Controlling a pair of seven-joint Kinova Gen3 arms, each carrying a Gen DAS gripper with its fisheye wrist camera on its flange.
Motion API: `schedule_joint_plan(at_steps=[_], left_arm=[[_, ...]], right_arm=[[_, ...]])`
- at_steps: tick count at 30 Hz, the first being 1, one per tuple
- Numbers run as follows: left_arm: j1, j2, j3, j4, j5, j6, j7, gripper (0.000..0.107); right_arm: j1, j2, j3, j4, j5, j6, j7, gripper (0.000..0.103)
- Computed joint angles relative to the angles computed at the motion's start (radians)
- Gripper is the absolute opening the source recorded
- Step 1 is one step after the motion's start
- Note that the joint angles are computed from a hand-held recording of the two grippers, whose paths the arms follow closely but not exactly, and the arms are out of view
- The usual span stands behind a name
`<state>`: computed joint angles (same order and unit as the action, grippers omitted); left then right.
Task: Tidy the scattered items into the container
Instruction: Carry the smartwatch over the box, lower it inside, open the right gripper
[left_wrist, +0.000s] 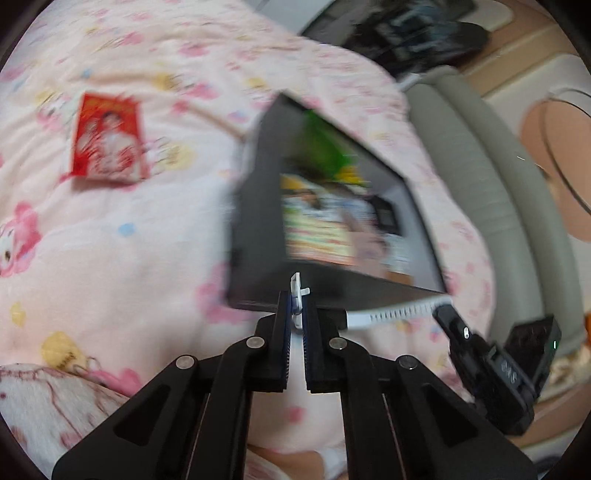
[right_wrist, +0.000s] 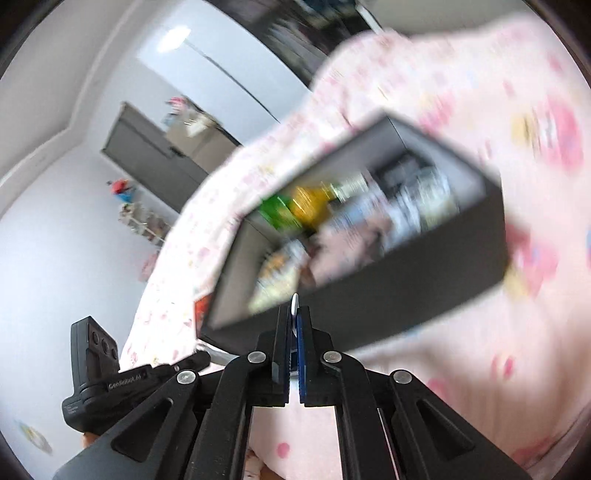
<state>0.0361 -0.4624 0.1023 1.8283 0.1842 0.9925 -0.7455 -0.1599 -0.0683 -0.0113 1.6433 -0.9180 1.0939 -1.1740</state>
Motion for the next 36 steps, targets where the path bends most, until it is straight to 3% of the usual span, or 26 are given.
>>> schedule_joint_plan(at_steps=[5,9,11,13,18,21,24,27,28,30,33,36], left_arm=[[-0.019,0.092,0.121,-0.211,-0.115,0.059,0.025,0.004],[0.005,0.170,0.105,-0.287,-0.139,0.044,0.008,0.004],[0.007,0.210,0.115,-0.334,-0.184,0.049,0.015,0.004],[0.021,0.240,0.094,-0.356,-0.188,0.050,0.010,0.004],[0.049,0.360,0.056,-0.419,-0.192,0.196,0.028,0.005],[0.082,0.408,0.050,-0.456,-0.230,0.274,0.023,0.022],[0.122,0.399,0.042,-0.462,-0.300,0.257,0.080,0.027],[0.073,0.415,0.116,-0.485,-0.364,0.249,0.118,0.027],[0.072,0.436,0.114,-0.503,-0.356,0.251,0.098,0.027],[0.083,0.485,0.072,-0.527,-0.292,0.245,0.055,0.027],[0.091,0.569,0.010,-0.557,-0.184,0.248,0.002,0.027],[0.110,0.620,-0.015,-0.583,-0.165,0.273,-0.013,0.027]], right_arm=[[0.068,0.086,0.033,-0.203,-0.065,0.124,0.080,0.001],[0.172,0.151,0.024,-0.332,-0.110,0.251,0.085,0.001],[0.172,0.205,0.007,-0.393,-0.115,0.243,0.076,0.001],[0.185,0.232,-0.033,-0.447,-0.068,0.236,0.066,0.002],[0.078,0.302,0.033,-0.497,0.120,0.270,-0.045,0.002],[0.126,0.353,-0.065,-0.526,0.218,0.325,-0.142,0.003],[0.133,0.328,-0.089,-0.512,0.252,0.275,-0.142,0.005],[0.117,0.291,-0.103,-0.510,0.269,0.182,-0.103,0.013],[0.105,0.305,-0.121,-0.545,0.294,0.180,-0.101,0.020],[0.049,0.365,-0.141,-0.638,0.344,0.217,-0.085,0.024],[-0.075,0.473,-0.107,-0.777,0.445,0.319,-0.173,0.024],[-0.100,0.538,-0.127,-0.842,0.516,0.392,-0.280,0.024]])
